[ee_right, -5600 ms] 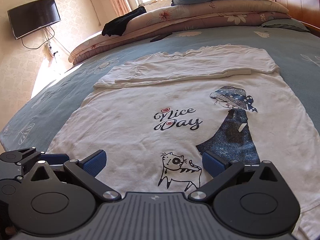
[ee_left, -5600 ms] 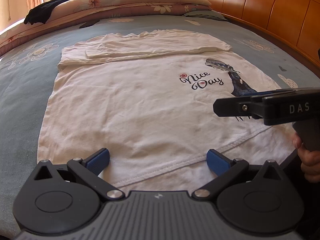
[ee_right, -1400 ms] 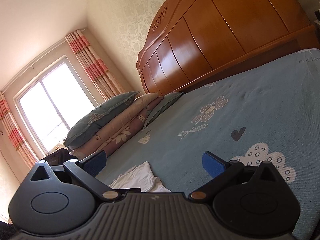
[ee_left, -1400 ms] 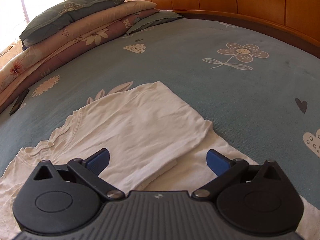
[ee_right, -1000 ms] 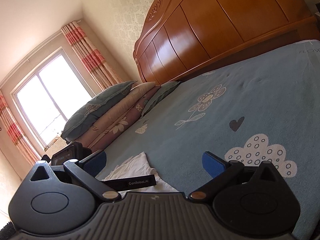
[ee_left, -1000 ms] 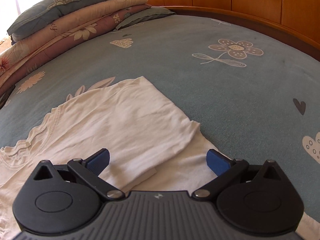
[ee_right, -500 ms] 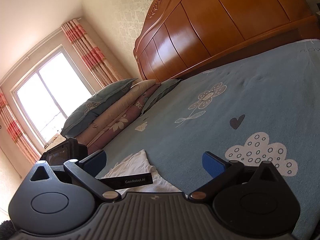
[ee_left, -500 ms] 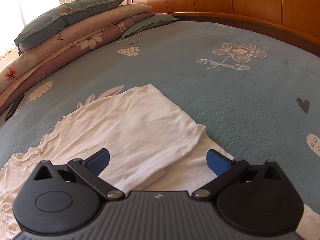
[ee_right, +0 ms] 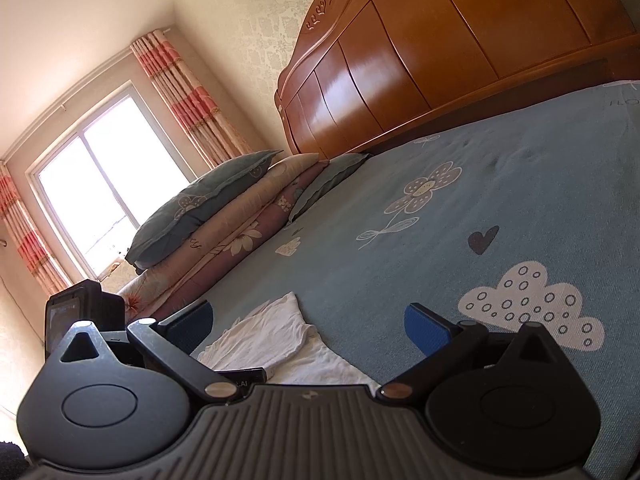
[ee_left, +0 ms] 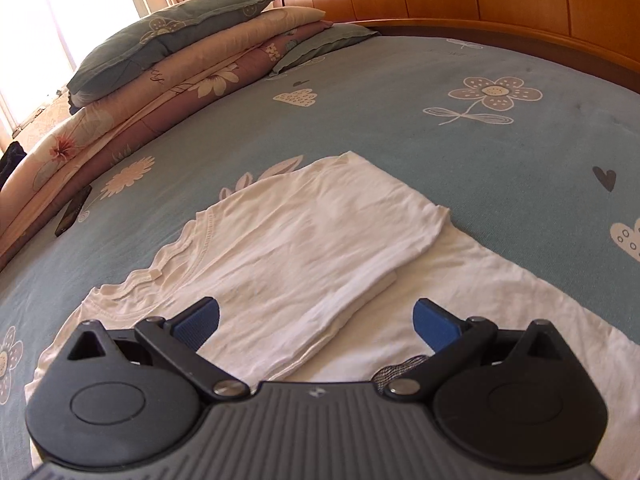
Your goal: Fold clothes
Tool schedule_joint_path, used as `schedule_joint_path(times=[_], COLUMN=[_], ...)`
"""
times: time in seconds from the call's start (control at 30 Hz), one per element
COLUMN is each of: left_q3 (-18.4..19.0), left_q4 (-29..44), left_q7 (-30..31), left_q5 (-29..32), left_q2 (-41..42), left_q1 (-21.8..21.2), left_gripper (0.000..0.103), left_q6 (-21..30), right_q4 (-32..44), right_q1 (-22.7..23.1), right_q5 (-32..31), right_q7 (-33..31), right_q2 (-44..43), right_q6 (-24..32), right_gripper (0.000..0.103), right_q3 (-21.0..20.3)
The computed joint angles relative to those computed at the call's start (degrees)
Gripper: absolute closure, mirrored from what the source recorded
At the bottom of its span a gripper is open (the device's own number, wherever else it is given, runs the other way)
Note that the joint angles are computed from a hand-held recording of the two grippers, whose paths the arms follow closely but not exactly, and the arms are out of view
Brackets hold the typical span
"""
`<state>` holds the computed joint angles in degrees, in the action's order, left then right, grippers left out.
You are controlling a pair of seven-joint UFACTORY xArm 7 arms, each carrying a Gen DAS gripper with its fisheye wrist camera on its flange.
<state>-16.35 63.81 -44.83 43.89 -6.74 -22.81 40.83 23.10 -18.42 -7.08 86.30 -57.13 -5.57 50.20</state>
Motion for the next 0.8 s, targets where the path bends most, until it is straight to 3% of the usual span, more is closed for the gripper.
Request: schedule_joint_path(times=[0.23, 0.33, 0.47, 0.6, 0.8], left_q3=[-0.52, -2.11, -6.32, -7.39, -7.85], left_q4=[-15.08, -20.22, -24.62, -23.65, -21.06], left_q7=[3.52, 6.05, 7.05, 11.54, 21.73], left_q5=[-12.25, -16.59, -19.61, -21.42, -23.61], left_q2=[-23.33, -32.13, -40.05, -44.13, -48.39], left_q1=[0.23, -1.25, -2.04, -1.40, -0.52], left_gripper=[0.001, 0.001, 0.001, 0.001, 0.001], left_q6=[8.90, 12.52, 13.17, 10.94, 11.31], right_q4=[1.66, 3.64, 7.06, 11.27, 17.68], right_q1=[0.79, 6.46, 19.14, 33.07, 57.94], right_q5=[-1.10, -3.33, -8.07, -11.58, -9.41], right_q7=[-2.05, -7.69, -23.01, -39.86, -66.90], right_q2=[2.39, 9.06, 15.77, 16.24, 16.73], right_q6=[0.55, 0.66, 1.43, 5.89, 19.39], right_gripper=[0.000, 0.000, 0.000, 0.000, 0.000], right_q3=[0.42, -5.56, -18.49, -30.97, -48.35])
